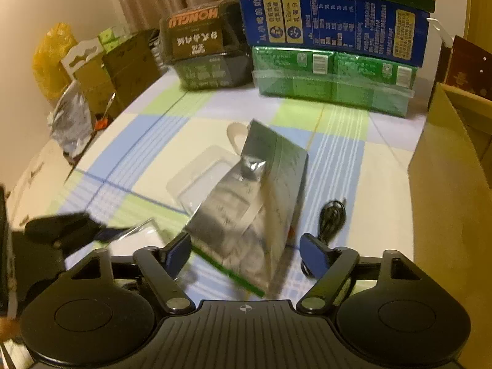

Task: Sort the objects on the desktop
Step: 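Grasp the silver foil bag with the right gripper while the left gripper grasps the clear plastic tray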

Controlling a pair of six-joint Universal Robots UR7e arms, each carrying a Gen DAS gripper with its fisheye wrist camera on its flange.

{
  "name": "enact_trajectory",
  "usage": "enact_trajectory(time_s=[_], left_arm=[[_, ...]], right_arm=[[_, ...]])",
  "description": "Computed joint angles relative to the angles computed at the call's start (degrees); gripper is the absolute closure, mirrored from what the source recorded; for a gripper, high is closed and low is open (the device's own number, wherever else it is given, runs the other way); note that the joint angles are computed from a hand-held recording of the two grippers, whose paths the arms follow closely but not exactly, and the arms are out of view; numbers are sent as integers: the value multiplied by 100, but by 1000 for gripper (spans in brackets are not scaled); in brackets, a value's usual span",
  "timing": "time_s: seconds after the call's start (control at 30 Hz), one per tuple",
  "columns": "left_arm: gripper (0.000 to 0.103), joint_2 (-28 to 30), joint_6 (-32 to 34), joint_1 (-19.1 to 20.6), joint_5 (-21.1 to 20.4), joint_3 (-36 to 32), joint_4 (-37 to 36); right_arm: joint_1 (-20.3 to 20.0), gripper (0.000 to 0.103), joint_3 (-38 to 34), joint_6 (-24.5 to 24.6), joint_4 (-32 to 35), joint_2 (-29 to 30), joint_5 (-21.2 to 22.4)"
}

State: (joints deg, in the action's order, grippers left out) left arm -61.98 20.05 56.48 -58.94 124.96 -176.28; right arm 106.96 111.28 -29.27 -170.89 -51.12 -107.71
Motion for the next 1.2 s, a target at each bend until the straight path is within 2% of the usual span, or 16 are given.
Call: enact_trajectory(time_s=[0.13,0.3,0.57,0.7,0.8,0.83,0.97,1.03,1.1,1.2], left_arm=[[38,-128,-216,29,257,56,-131],[38,-63,-567,57,553,24,-350],[38,-69,-544,118,461,22,-404],[38,-80,-606,136,446,17,-546],[38,-70,-660,160,462,-7,-627],[38,-68,-673,164,483,-9,-639],[38,-34,-715,207,518,-57,-693],[38,-22,-716,222,531,-61,-722],[38,-34,-729,227,517,-51,-673],[38,-62,-739,201,543,0,-639]], right_arm=[[46,25,-343,178,132,265,9],[43,23,-833,708,491,566,114],[-125,13,-1192,1611,731,820,405],[-80,11,-1275,1744,687,957,150],[-126,12,-1270,1905,727,985,168],[-132,13,-1248,1921,709,981,160],[-55,29,-1163,1633,578,985,-123],[-43,32,-1078,1522,544,928,-169],[-3,39,-972,1414,525,847,-317],[42,40,-678,1107,513,621,-524]])
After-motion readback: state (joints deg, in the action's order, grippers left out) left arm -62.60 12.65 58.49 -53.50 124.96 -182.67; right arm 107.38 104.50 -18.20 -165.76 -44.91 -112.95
